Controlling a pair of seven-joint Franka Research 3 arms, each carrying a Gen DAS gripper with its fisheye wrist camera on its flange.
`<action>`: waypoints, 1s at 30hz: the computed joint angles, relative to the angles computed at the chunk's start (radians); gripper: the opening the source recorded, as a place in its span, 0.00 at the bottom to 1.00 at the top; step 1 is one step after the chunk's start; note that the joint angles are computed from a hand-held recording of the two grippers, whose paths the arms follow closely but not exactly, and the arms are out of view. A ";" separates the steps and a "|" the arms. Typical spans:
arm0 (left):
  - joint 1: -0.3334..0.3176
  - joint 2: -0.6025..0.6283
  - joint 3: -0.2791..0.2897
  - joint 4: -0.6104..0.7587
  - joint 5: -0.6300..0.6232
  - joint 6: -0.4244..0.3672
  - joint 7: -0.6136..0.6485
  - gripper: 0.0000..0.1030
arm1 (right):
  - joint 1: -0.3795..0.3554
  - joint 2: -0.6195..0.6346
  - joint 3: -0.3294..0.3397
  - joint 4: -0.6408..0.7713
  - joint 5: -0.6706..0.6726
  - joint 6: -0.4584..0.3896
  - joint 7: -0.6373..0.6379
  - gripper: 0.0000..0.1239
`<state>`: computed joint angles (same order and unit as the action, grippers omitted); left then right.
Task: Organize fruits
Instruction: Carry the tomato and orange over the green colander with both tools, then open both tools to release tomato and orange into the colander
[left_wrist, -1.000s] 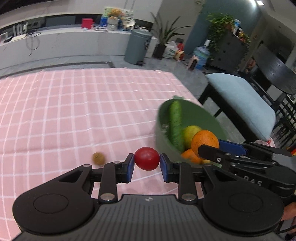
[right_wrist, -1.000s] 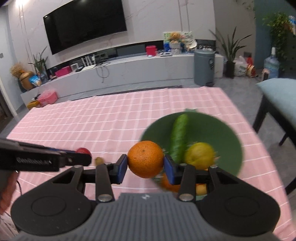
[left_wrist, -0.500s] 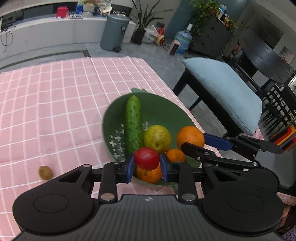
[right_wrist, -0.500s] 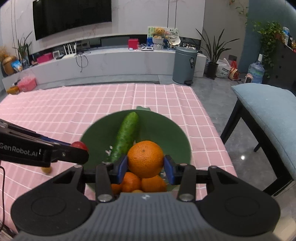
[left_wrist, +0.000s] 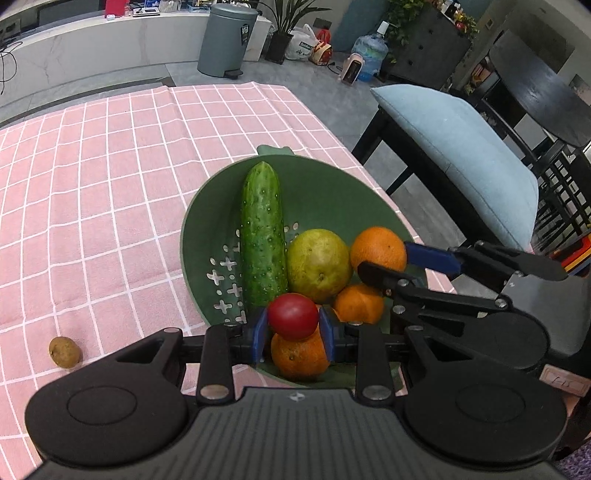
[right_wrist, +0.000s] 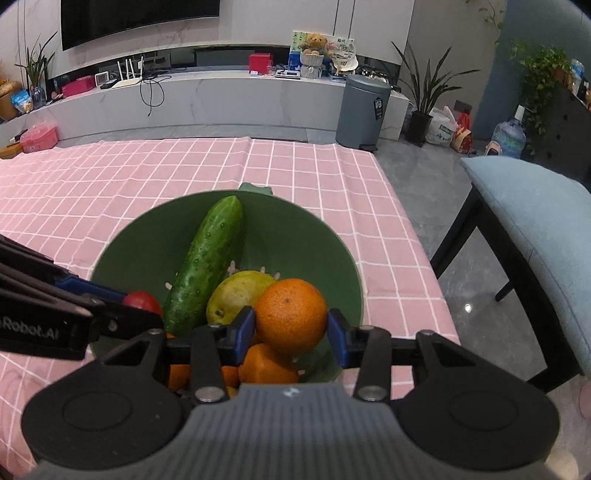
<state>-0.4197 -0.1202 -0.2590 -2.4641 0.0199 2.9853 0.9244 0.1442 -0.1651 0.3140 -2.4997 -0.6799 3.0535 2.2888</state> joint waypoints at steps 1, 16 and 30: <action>0.008 0.004 -0.007 0.002 0.020 0.001 -0.015 0.32 | -0.001 0.003 0.000 0.004 -0.001 -0.001 0.001 0.32; 0.027 0.024 -0.014 0.013 0.084 0.005 -0.092 0.50 | 0.061 0.025 -0.051 0.039 -0.029 -0.074 0.002 0.33; 0.065 -0.085 -0.038 -0.037 0.212 0.020 -0.225 0.54 | 0.088 -0.001 -0.058 0.044 -0.083 -0.109 0.032 0.34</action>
<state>-0.3552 -0.2049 -0.2968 -2.5012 0.2323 3.0057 0.6999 0.2319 -0.1659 0.2561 -2.4554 -0.7626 2.9443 2.3204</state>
